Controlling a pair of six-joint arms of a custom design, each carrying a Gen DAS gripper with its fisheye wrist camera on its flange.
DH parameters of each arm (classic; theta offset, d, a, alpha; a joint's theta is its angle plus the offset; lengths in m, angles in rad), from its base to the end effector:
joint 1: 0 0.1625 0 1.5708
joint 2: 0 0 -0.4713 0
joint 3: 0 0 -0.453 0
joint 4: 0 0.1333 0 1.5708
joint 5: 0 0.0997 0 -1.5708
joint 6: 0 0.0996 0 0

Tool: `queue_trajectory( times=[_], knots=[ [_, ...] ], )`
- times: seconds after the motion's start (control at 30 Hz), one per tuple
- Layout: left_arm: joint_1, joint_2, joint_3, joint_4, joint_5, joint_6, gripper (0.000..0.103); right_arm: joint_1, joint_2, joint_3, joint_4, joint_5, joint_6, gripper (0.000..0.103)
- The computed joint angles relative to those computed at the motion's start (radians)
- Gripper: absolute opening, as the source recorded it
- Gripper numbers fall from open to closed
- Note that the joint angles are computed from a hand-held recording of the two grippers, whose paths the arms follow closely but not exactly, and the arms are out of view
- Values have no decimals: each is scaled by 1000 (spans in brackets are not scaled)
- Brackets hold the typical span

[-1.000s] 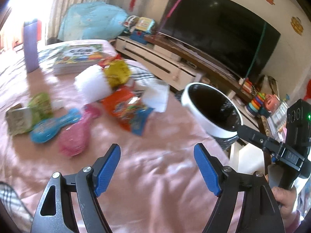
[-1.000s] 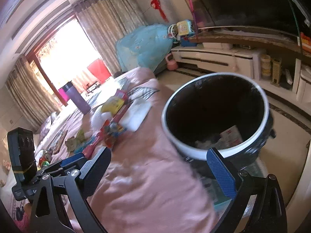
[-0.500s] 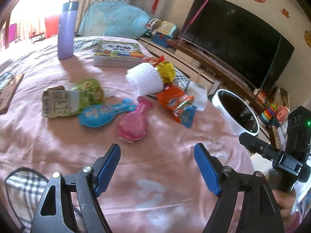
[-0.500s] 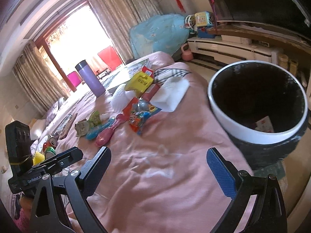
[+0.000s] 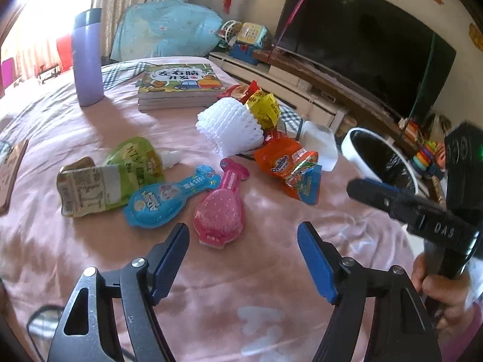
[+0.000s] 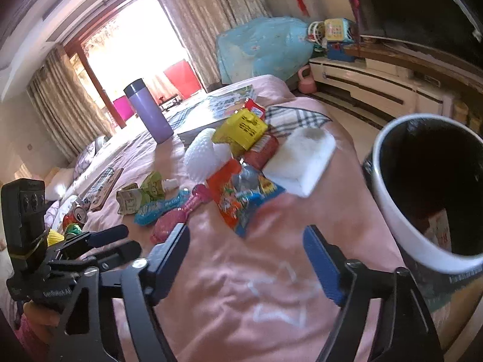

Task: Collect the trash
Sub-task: 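Move both open tools back toward the remaining trash, then grasp pink candy stick with left tool while right tool grasps orange snack bag, then carry candy stick and snack bag over the bin and open both tools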

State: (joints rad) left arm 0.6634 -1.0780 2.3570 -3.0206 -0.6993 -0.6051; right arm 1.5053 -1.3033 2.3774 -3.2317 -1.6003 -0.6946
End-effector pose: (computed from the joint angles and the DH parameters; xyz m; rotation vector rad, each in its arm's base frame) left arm -0.2353 -0.4498 0.0976 0.2730 2.4424 -0.9375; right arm 0.0988 -0.4861 0.1911 0.8533 -2.6630 0.7692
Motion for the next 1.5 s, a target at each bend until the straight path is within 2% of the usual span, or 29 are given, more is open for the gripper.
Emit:
queue_trajectory(
  times=[0.2, 0.3, 0.33, 0.37, 0.4, 0.47, 0.53, 0.57, 0.67, 1.1, 1.5],
  knots=[
    [45, 35, -52, 41, -3, 53, 72, 32, 70, -68, 24, -21, -26, 60],
    [68, 52, -73, 46, -26, 76, 64, 41, 104, -100, 44, -36, -35, 53],
    [77, 58, -80, 49, -38, 83, 59, 42, 111, -107, 51, -40, -39, 51],
    [84, 65, -89, 58, -43, 87, 54, 41, 117, -116, 67, -44, -40, 43],
    [90, 73, -97, 70, -42, 90, 52, 41, 125, -126, 90, -48, -38, 29],
    [98, 84, -109, 87, -48, 97, 35, 39, 129, -130, 105, -53, -40, 16],
    [101, 95, -114, 76, -44, 112, 34, 31, 121, -122, 108, -37, -41, 15],
    [100, 99, -115, 68, -40, 120, 30, 28, 115, -117, 109, -29, -39, 12],
    [104, 97, -112, 47, -63, 123, 2, 13, 84, -98, 118, 4, -29, 9],
    [44, 63, -27, -78, -99, 95, 0, -65, -97, 13, 128, 122, -4, 5],
    [-9, 135, -91, -110, -174, 182, 0, -153, -233, 58, 110, 155, 8, 4]
  ],
)
